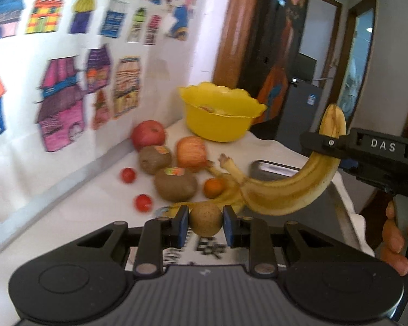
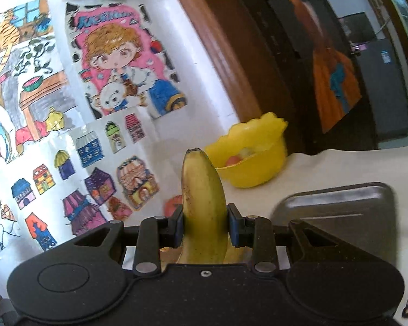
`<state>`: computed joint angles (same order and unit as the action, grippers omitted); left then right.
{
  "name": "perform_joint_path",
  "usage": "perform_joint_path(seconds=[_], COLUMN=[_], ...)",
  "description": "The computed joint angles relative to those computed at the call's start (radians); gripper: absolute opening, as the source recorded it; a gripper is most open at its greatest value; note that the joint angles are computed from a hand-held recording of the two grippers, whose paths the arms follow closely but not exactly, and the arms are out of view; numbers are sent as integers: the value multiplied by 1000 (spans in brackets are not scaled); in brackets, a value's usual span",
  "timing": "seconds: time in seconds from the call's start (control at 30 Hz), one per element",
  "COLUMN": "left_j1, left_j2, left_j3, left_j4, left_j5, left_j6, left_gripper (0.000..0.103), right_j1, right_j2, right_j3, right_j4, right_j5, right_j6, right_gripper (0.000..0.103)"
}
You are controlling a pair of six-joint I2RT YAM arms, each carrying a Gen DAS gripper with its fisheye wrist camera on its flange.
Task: Organize fruits
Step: 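Lower the banana and brown fruit onto the metal tray and open both tools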
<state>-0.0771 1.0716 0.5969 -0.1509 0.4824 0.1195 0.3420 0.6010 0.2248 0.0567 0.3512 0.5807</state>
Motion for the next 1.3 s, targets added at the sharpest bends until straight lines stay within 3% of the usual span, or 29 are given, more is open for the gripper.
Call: perform_joint_path(seconds=[0.13,0.3,0.53,0.67,1.03,1.3], left_j1=[-110,-224,-314,-340,-359,-360], left_j2=[-14,8,71,106,146,156], left_j3=[-30,-59,-77,-73,-62,-59], left_j4=[31,74,127,136,139,144], left_j5=[-56,-121,-186,-208,-230,-235], left_j6=[-36,-68,-80,-77,-64,-62], left_gripper=[29,29,29,29,29,29], right_j1=[-94,-288,-515,-601,-619,-614], right_j2=[-214,-429,-495,-456,-97,34], right_j3=[-36,-84,-154,-178,-176,-172], right_j4=[-200,-399,-465,-402,-81,8], right_j5=[-60,-225,-434,-523,-517,-501], right_j6=[-7,-28,-69,-81,-102,-115], right_gripper=[33,33,34,34,36,46])
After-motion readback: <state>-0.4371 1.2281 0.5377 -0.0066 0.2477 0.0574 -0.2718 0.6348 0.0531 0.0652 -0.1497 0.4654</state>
